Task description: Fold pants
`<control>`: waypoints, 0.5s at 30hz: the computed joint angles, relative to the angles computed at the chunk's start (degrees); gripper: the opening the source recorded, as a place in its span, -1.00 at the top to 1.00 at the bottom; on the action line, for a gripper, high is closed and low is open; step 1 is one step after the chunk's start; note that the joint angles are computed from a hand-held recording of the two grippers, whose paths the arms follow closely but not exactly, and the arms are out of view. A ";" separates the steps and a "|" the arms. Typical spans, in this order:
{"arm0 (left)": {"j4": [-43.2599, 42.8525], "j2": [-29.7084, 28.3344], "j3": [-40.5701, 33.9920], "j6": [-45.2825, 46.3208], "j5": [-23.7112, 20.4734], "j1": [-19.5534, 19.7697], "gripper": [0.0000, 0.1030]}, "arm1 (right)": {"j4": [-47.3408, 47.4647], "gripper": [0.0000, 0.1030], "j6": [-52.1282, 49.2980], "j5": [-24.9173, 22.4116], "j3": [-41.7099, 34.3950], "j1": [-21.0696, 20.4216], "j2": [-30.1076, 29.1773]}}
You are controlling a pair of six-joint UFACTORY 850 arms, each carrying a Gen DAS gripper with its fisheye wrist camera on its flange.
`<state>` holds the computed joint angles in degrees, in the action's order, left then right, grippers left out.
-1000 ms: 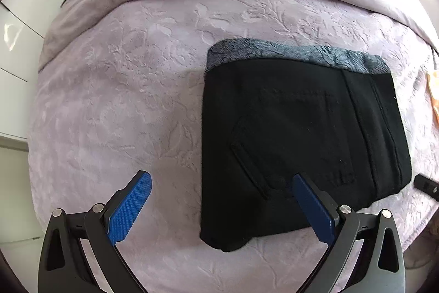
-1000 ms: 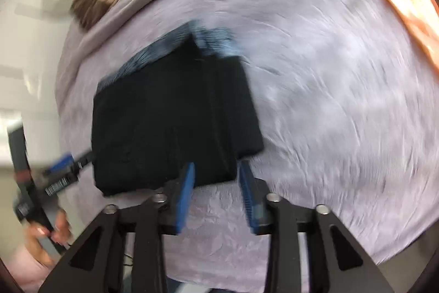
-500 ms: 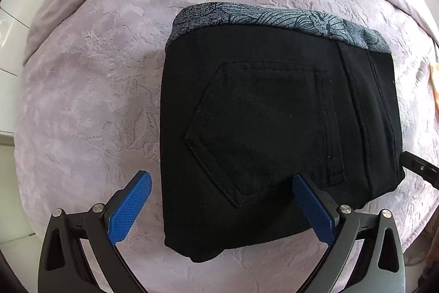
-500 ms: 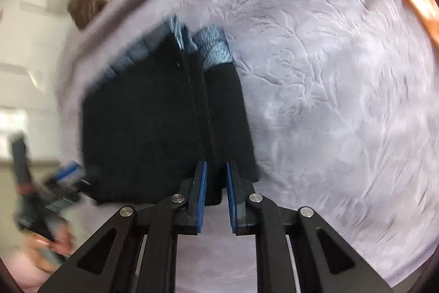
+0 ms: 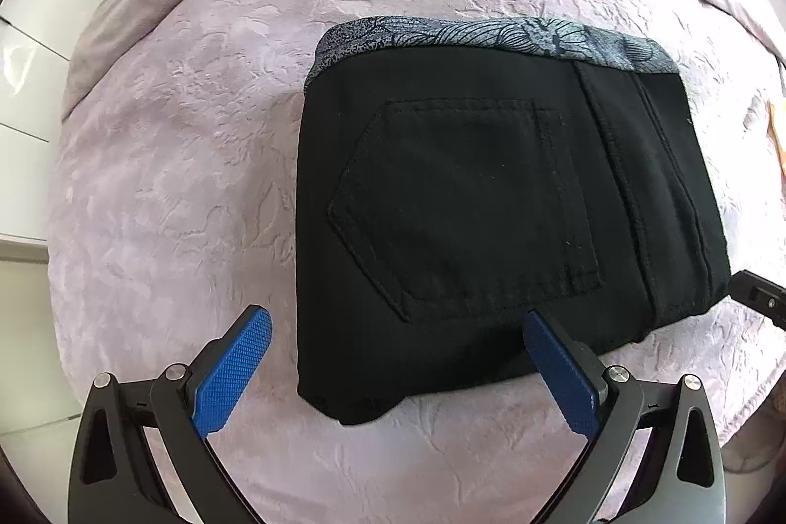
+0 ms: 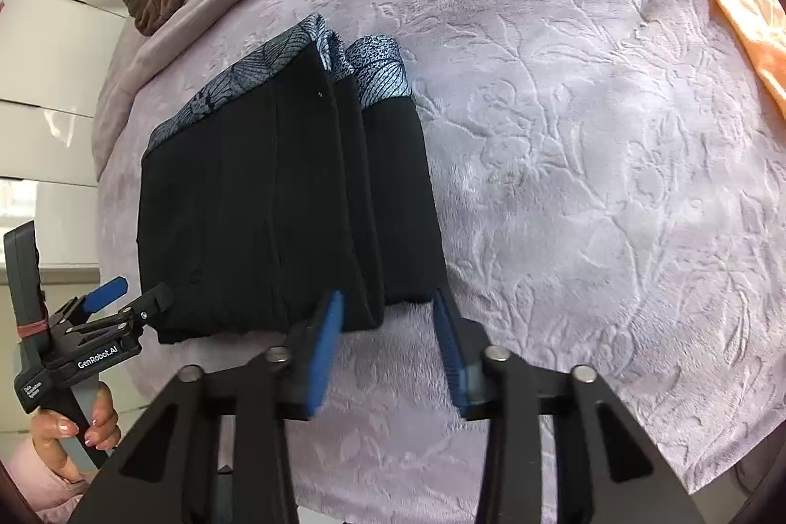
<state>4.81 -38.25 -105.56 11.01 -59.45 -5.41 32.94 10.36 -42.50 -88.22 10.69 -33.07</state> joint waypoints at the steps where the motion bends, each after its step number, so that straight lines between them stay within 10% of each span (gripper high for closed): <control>1: -0.03 0.44 0.43 -0.35 0.08 -0.12 -1.00 | 0.19 0.11 -0.25 -0.19 0.18 -0.05 0.19; 15: -4.70 3.97 3.63 -3.18 -1.83 0.09 -1.00 | 4.15 -0.54 -7.21 -2.64 1.70 -0.42 1.29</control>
<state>0.11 -34.28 -101.93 7.83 -61.28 -5.31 37.09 3.16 -45.13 -86.52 10.27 -31.79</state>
